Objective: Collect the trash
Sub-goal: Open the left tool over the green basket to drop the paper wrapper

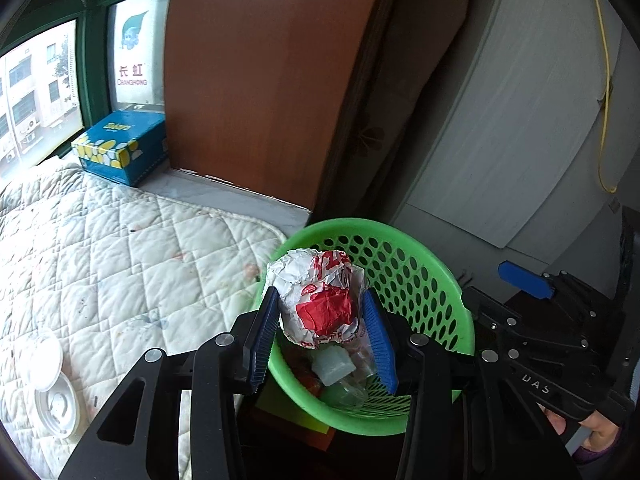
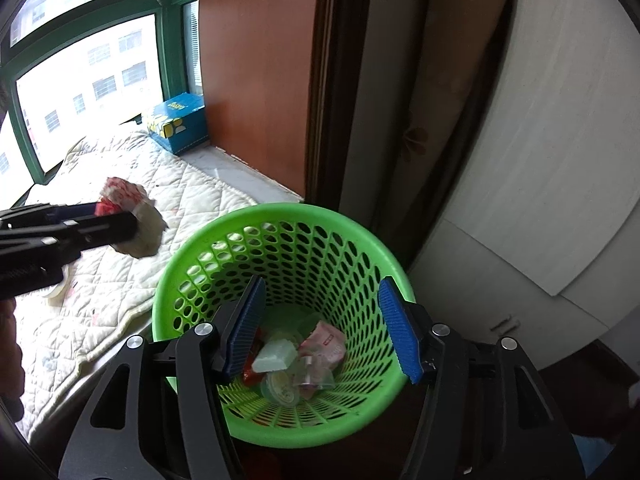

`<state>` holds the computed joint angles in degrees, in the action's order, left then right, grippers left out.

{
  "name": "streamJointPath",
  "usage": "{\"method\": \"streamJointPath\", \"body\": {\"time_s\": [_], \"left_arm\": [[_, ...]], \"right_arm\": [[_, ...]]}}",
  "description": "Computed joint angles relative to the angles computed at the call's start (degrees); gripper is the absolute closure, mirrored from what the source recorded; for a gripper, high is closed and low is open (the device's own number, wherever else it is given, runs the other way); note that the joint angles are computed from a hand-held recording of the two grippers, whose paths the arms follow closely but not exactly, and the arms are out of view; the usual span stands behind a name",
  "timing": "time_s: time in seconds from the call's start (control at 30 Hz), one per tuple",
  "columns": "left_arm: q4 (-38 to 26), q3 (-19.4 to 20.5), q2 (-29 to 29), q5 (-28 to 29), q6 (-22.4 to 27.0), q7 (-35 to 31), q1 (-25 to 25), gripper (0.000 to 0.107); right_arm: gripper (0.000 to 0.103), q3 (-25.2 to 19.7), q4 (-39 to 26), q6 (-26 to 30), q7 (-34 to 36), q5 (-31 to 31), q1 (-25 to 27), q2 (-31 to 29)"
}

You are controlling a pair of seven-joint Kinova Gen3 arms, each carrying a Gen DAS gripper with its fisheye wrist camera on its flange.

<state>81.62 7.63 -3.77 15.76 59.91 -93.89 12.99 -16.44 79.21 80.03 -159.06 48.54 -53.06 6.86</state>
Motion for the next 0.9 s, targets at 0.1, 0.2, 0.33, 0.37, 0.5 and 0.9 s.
{"method": "streamJointPath", "body": {"time_s": [0.1,0.2,0.33,0.37,0.5,0.9], "left_arm": [[-0.12,0.93,0.93,-0.84,-0.25,1.04,0.75,0.064],[-0.58,1.57,2.13,-1.63,-0.26,2.14,1.54,0.062],[-0.80,1.92,2.91,-1.61,-0.56,2.63,2.39,0.060],[-0.91,2.01,3.05,-1.66,-0.57,2.73,2.58,0.060],[-0.93,2.35,3.24,-1.73,-0.88,2.88,3.33,0.055],[1.20,1.74,0.03,-5.24,-1.15,6.15,2.69,0.037]], "right_arm": [[0.042,-0.14,0.54,0.77,0.24,-0.34,0.11,-0.68],[0.041,-0.43,0.79,1.82,0.46,-1.31,0.54,-1.28],[0.040,-1.07,2.45,1.53,-3.08,-1.41,1.21,-2.47],[0.040,-1.27,2.60,1.73,-3.35,-1.37,1.36,-2.56],[0.040,-2.04,3.53,2.33,-4.69,-1.36,1.79,-3.17],[0.037,-3.23,4.67,1.14,-5.85,-1.44,2.86,-3.87]]}}
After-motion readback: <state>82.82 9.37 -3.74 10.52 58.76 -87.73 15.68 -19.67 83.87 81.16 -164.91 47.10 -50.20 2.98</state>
